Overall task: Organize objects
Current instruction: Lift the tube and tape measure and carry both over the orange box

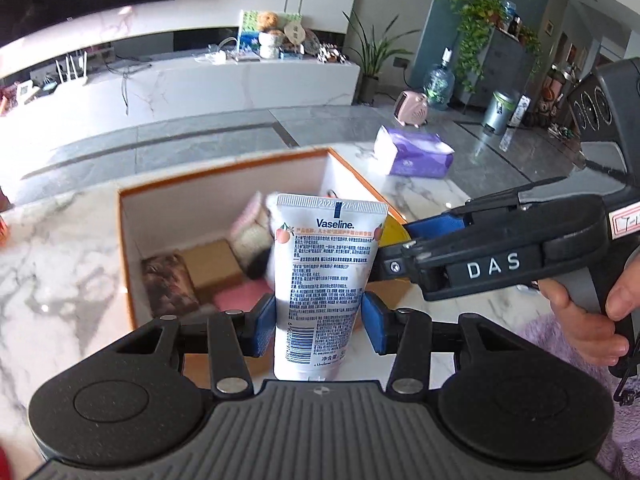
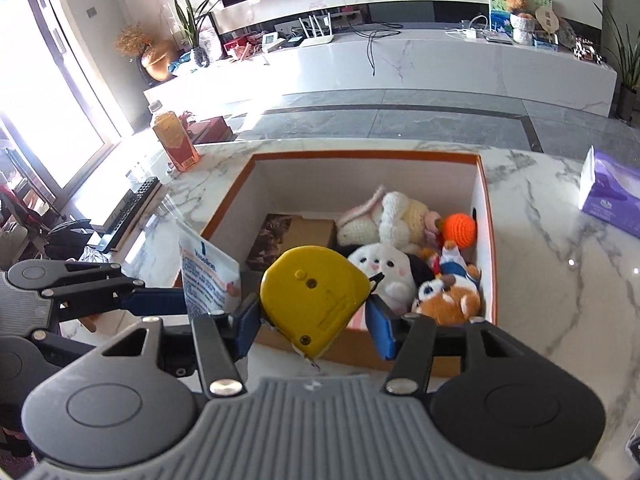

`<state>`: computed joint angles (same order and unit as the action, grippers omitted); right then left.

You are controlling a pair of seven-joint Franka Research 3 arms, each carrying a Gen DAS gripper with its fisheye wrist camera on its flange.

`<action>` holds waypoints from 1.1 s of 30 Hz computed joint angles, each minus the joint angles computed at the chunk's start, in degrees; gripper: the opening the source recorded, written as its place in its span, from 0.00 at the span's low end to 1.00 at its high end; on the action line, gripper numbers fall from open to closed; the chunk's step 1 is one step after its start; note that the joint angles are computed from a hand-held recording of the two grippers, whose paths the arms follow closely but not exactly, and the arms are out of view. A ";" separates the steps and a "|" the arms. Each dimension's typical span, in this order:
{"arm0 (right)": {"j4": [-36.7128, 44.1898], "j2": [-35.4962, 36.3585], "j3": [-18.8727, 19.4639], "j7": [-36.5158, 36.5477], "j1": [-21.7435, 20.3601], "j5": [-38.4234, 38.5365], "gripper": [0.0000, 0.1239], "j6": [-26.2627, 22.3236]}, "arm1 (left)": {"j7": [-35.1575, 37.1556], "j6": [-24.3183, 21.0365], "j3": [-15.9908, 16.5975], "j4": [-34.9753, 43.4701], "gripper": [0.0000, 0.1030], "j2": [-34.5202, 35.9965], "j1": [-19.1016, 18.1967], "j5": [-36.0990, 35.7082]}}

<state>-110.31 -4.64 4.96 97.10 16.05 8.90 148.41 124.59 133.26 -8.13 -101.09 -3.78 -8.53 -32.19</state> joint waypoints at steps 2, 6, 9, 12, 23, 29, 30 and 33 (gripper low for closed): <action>3.12 2.12 -0.05 -1.04 0.14 0.19 0.47 -0.67 | -0.80 1.22 -0.01 2.10 0.52 1.59 0.30 1.41; 9.46 6.95 -0.34 -0.71 0.46 -2.18 0.47 -2.55 | -3.17 2.88 -0.60 7.01 0.52 5.93 1.43 4.41; 14.32 10.85 -0.90 -0.36 0.75 -2.77 0.47 -4.73 | -4.90 3.37 -1.36 10.78 0.52 9.40 2.58 6.18; 18.81 14.70 -1.40 -0.34 1.10 -2.95 0.47 -6.79 | -6.12 2.86 -2.23 14.72 0.52 12.96 3.79 7.78; 36.43 29.28 -3.09 -1.19 2.23 -3.82 0.47 -13.60 | -8.03 2.38 -5.52 25.36 0.52 22.85 6.09 12.71; 44.78 35.28 -3.66 -1.84 1.47 -2.47 0.47 -16.92 | -8.27 2.07 -6.91 30.33 0.52 27.25 6.62 14.10; 46.20 36.25 -3.70 -1.78 1.28 -2.15 0.47 -17.52 | -8.65 1.90 -7.04 31.03 0.52 27.87 6.64 14.31; 50.96 39.51 -3.37 -2.13 0.39 -0.63 0.47 -19.64 | -9.50 1.61 -7.33 33.07 0.52 29.73 6.60 15.12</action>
